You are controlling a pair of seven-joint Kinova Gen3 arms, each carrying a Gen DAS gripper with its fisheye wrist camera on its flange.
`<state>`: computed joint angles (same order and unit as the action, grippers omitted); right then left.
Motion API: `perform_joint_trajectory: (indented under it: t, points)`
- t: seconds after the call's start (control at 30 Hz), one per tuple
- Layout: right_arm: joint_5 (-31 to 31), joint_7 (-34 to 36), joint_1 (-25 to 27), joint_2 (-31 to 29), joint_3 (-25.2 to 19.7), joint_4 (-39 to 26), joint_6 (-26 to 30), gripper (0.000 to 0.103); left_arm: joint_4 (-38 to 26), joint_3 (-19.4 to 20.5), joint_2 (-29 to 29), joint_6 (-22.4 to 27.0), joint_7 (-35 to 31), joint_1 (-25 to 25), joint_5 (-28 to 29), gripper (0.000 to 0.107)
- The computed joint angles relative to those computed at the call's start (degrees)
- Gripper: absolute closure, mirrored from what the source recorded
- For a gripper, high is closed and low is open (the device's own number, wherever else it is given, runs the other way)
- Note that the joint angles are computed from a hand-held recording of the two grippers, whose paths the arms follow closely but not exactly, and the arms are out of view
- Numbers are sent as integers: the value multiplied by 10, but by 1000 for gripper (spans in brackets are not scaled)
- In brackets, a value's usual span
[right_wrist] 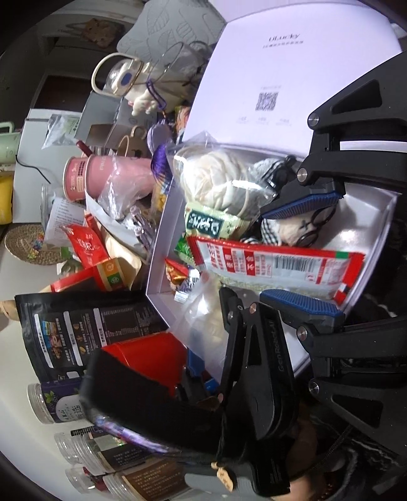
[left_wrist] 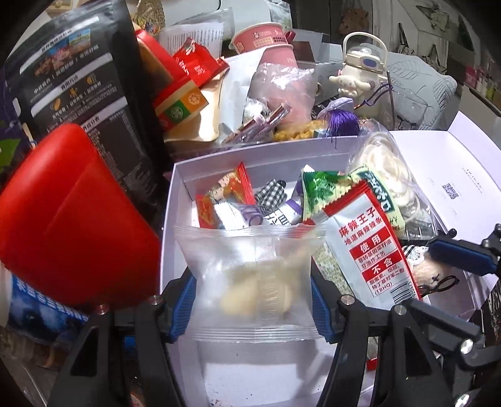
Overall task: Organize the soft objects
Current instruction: 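Lower both items into the white box and open both grippers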
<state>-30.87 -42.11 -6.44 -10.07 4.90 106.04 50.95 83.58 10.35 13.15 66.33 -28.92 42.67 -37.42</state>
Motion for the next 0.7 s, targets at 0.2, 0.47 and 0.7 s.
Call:
perform_joint_trajectory:
  t: [0.2, 0.47, 0.7]
  points:
    - [25, -18, -4, -11, -10, 11, -22, 56, -8, -1, 7, 13, 7, 1, 11, 45]
    - [49, -39, -14, -22, -9, 16, -33, 56, -4, 0, 2, 13, 23, 12, 2, 44]
    - [73, -57, -15, -39, -3, 19, -36, 56, -27, 3, 17, 56, 29, 38, -31, 27]
